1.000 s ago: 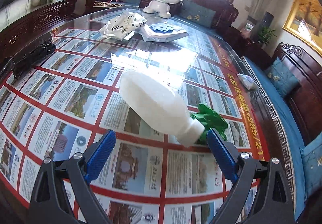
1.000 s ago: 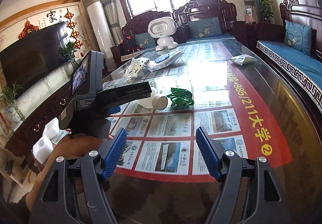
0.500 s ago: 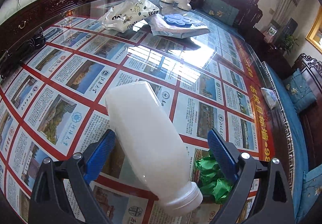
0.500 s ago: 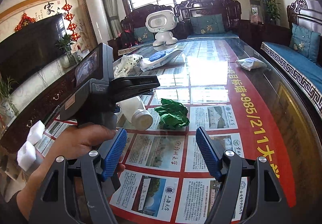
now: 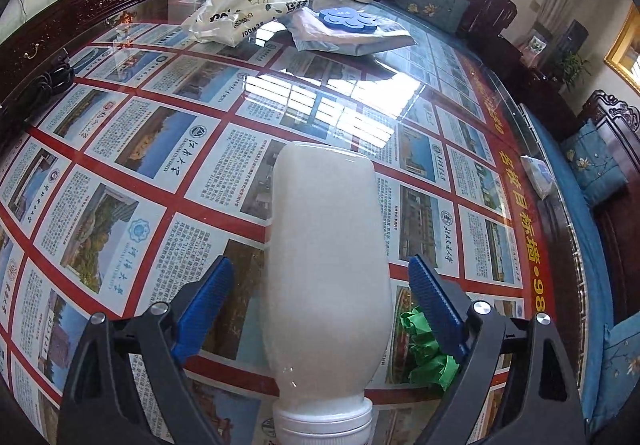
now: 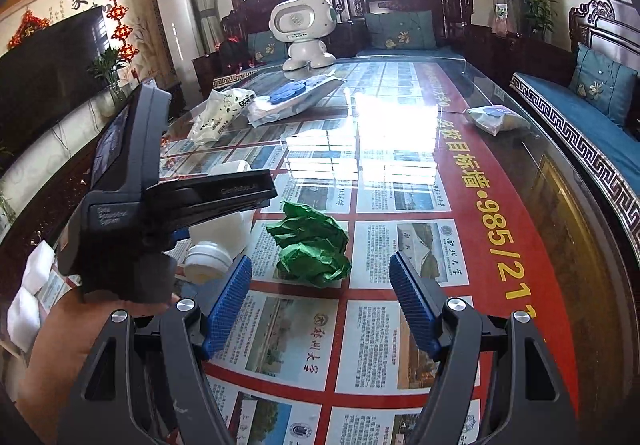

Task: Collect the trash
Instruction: 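Raise both tools and close the left tool on the white plastic bottle, then grasp the green crumpled plastic with the right tool while left holds the bottle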

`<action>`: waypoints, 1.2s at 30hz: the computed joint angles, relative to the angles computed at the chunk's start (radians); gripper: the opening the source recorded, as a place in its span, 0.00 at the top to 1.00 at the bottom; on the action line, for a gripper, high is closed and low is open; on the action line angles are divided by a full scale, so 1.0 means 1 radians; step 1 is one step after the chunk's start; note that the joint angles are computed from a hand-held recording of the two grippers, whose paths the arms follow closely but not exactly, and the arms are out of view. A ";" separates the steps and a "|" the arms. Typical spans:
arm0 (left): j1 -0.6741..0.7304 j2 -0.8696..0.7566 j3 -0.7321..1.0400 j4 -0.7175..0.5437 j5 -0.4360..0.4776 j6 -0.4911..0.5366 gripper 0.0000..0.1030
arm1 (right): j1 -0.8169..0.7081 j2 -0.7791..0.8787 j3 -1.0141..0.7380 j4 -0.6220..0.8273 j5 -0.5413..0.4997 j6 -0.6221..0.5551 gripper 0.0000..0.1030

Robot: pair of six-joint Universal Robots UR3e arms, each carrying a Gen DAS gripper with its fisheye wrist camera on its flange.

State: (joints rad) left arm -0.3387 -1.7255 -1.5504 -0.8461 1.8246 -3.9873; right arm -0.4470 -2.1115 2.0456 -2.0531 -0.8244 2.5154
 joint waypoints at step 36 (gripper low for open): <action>0.069 0.078 -0.120 0.092 -0.144 0.290 0.47 | 0.246 0.316 -0.096 -0.272 -0.197 0.196 0.33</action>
